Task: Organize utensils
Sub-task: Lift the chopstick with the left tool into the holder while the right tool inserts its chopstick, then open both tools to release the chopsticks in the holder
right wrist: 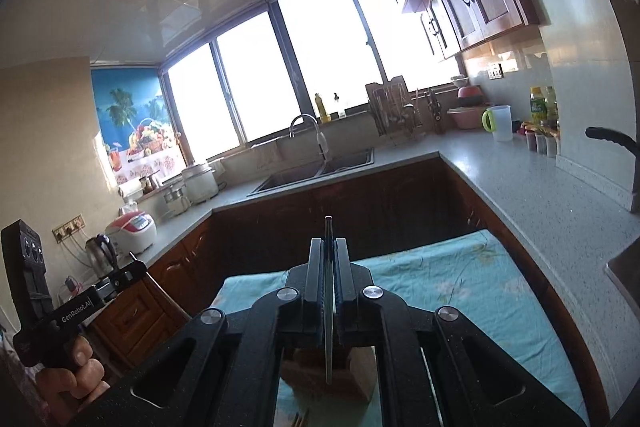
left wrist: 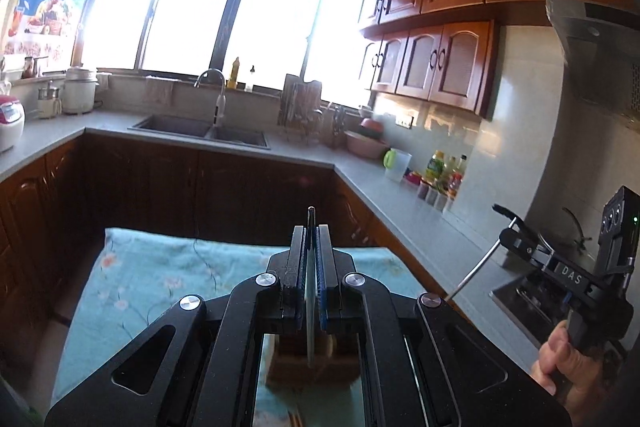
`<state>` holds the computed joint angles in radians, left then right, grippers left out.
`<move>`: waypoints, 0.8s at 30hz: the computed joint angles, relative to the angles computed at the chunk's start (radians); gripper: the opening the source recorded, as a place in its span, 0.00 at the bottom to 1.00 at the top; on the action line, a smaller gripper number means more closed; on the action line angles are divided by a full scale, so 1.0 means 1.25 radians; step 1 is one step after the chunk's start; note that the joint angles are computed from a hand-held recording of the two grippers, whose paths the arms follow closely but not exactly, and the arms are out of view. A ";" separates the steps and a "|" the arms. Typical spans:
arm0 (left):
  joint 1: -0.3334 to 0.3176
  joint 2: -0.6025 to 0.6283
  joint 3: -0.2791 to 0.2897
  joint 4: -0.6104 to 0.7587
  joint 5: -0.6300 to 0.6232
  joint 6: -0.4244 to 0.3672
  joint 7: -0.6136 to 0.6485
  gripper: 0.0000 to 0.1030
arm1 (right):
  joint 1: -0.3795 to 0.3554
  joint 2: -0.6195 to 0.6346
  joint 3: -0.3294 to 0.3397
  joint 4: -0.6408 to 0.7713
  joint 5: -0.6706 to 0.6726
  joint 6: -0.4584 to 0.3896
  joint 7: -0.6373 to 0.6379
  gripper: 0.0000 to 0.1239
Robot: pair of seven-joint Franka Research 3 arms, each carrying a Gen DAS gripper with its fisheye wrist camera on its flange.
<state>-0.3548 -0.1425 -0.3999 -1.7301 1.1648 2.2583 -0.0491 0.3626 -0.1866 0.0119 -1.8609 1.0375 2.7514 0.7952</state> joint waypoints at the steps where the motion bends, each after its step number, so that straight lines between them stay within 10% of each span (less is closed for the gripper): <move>1: 0.003 0.010 0.001 0.011 0.008 -0.005 0.002 0.03 | -0.001 0.016 0.003 0.018 -0.011 0.004 0.009 0.03; 24: -0.015 0.093 0.058 -0.053 -0.020 0.015 -0.095 0.05 | -0.030 0.139 0.058 0.000 -0.048 0.041 0.051 0.04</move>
<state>-0.3739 -0.0267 -0.3279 -1.7969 1.1399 2.2768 -0.1683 0.3257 -0.0125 0.0844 -1.8612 0.9769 2.8024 0.8590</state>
